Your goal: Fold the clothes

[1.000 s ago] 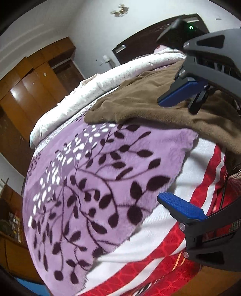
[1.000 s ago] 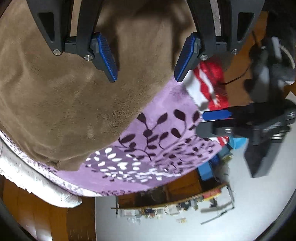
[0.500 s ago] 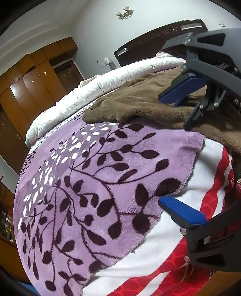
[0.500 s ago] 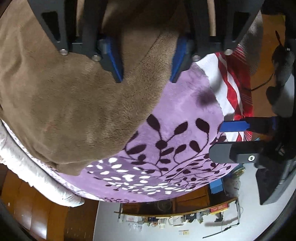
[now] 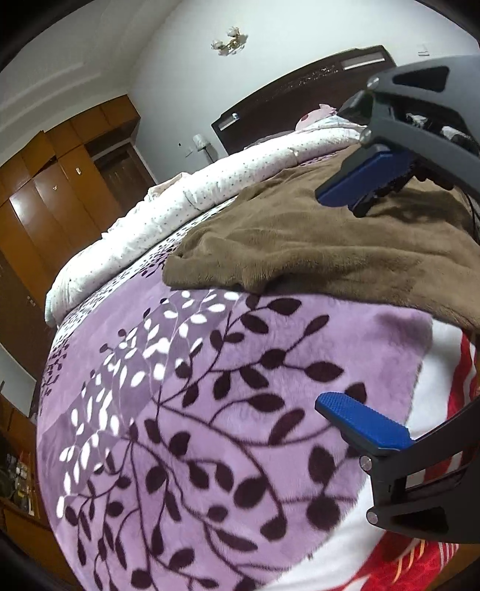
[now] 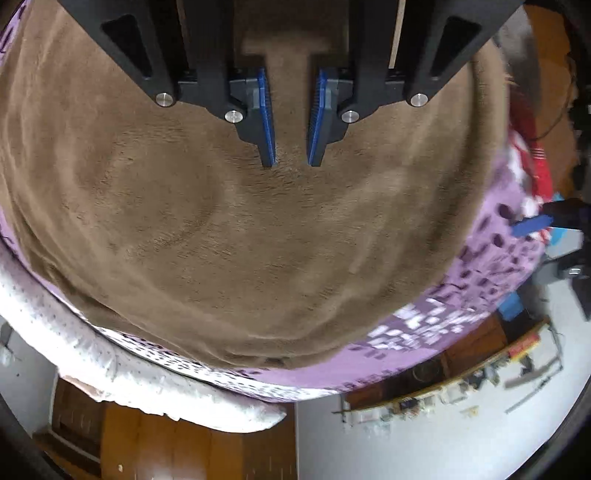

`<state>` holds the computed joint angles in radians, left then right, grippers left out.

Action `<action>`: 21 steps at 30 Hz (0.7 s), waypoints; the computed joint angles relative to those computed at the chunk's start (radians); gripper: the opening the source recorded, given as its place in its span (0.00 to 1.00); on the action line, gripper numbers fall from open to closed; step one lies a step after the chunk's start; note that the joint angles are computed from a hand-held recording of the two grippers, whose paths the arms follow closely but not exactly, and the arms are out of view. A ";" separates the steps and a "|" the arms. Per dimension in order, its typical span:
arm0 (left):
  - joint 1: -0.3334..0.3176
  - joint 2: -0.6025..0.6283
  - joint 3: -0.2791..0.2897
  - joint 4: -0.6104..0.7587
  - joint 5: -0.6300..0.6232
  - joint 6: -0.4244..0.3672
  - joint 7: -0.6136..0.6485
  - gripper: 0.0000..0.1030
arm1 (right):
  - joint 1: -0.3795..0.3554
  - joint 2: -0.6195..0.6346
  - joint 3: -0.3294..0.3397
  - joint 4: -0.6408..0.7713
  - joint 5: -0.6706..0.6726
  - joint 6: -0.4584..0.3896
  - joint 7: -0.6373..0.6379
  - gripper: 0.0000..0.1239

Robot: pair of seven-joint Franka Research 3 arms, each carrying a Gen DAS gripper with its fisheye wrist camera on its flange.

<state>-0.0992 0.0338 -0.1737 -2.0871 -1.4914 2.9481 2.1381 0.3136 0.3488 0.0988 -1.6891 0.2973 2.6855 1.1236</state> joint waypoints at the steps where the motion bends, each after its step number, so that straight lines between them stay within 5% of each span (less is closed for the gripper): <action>1: 0.001 0.005 0.000 0.007 -0.004 -0.008 -0.002 0.98 | -0.016 -0.003 0.024 0.003 0.035 -0.012 -0.038 0.16; 2: 0.003 0.006 0.001 0.007 -0.021 -0.017 0.000 0.98 | -0.026 -0.002 0.044 0.012 0.068 -0.024 -0.070 0.19; 4: 0.004 0.001 0.001 0.000 -0.033 -0.018 -0.006 0.98 | -0.030 0.006 0.068 0.032 0.124 -0.038 -0.112 0.38; 5: 0.003 -0.005 0.001 -0.008 -0.024 -0.009 -0.018 0.98 | -0.029 0.009 0.078 0.041 0.154 -0.033 -0.125 0.56; 6: 0.001 -0.012 0.001 -0.017 -0.015 -0.002 -0.028 0.98 | -0.030 0.016 0.092 0.055 0.190 -0.028 -0.144 0.60; 11: -0.002 -0.038 0.010 -0.049 -0.011 0.024 -0.050 0.98 | 0.033 0.066 0.093 0.142 0.175 -0.021 -0.194 0.60; 18: -0.002 -0.027 0.016 -0.042 -0.025 0.013 -0.040 0.98 | 0.215 0.179 -0.049 0.249 -0.158 0.033 -0.034 0.59; 19: 0.000 -0.024 0.017 -0.040 -0.024 0.010 -0.041 0.98 | 0.230 0.194 -0.065 0.259 -0.202 0.037 -0.020 0.56; 21: 0.003 -0.018 0.017 -0.036 -0.022 0.005 -0.045 0.98 | 0.220 0.222 -0.067 0.284 -0.237 0.006 -0.014 0.23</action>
